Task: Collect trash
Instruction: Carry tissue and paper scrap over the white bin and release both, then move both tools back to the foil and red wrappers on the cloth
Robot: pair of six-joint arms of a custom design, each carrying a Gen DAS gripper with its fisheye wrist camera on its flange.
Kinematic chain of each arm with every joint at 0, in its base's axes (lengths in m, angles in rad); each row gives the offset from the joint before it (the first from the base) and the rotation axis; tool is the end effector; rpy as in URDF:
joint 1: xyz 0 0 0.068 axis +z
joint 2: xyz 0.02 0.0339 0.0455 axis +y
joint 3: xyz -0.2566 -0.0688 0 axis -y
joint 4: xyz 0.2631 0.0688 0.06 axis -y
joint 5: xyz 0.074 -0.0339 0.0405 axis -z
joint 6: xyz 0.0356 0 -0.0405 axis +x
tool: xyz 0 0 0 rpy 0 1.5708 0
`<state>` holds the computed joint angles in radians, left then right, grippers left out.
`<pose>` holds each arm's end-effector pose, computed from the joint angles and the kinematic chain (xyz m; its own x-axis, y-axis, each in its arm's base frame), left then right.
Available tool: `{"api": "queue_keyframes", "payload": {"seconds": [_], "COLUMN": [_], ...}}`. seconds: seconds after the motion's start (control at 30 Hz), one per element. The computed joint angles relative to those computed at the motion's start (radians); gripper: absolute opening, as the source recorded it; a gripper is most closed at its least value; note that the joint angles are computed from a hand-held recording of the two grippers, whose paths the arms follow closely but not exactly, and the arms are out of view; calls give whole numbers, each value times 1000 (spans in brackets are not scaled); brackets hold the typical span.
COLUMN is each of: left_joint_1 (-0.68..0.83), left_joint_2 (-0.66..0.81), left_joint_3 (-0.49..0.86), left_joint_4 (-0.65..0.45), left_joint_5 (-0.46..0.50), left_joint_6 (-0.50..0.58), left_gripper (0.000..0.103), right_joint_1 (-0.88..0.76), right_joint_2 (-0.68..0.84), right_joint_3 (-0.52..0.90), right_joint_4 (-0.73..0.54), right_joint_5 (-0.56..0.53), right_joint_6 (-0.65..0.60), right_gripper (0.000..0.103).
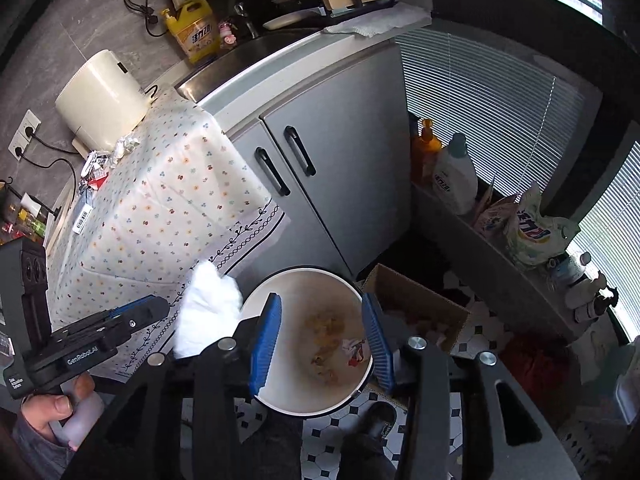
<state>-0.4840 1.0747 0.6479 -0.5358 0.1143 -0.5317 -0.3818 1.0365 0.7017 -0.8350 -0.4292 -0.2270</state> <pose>0.1970 -0.1081 0.1951 -0.8898 -0.1013 -0.4450 0.0799 0.9254 -0.3704 0.1902 -0.0604 0.2066 -0.8748 0.1307 -0.4665 -0.0090 0.9583 0.2855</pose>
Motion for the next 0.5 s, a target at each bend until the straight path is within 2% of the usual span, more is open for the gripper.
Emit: {"api": "queue_keyframes", "payload": {"seconds": [0.03, 0.1, 0.23, 0.3, 0.5], "left_joint_1": [4, 15, 53, 76, 245], "left_joint_2": [-20, -46, -144, -197, -333], "left_joint_3": [6, 29, 51, 66, 101], "left_joint_4": [-8, -46, -131, -186, -323], "left_joint_5": [-10, -39, -82, -104, -92], "left_joint_6": [2, 7, -18, -10, 68], "left_gripper": [72, 76, 88, 91, 95], "right_joint_1": [-2, 7, 55, 91, 283], "right_joint_2": [0, -8, -2, -3, 0], "right_joint_3": [6, 15, 41, 54, 98], "right_joint_4": [-6, -10, -6, 6, 67], "right_joint_5": [-6, -11, -15, -15, 25], "right_joint_6": [-3, -12, 6, 34, 155], "right_gripper": [48, 56, 64, 75, 88]}}
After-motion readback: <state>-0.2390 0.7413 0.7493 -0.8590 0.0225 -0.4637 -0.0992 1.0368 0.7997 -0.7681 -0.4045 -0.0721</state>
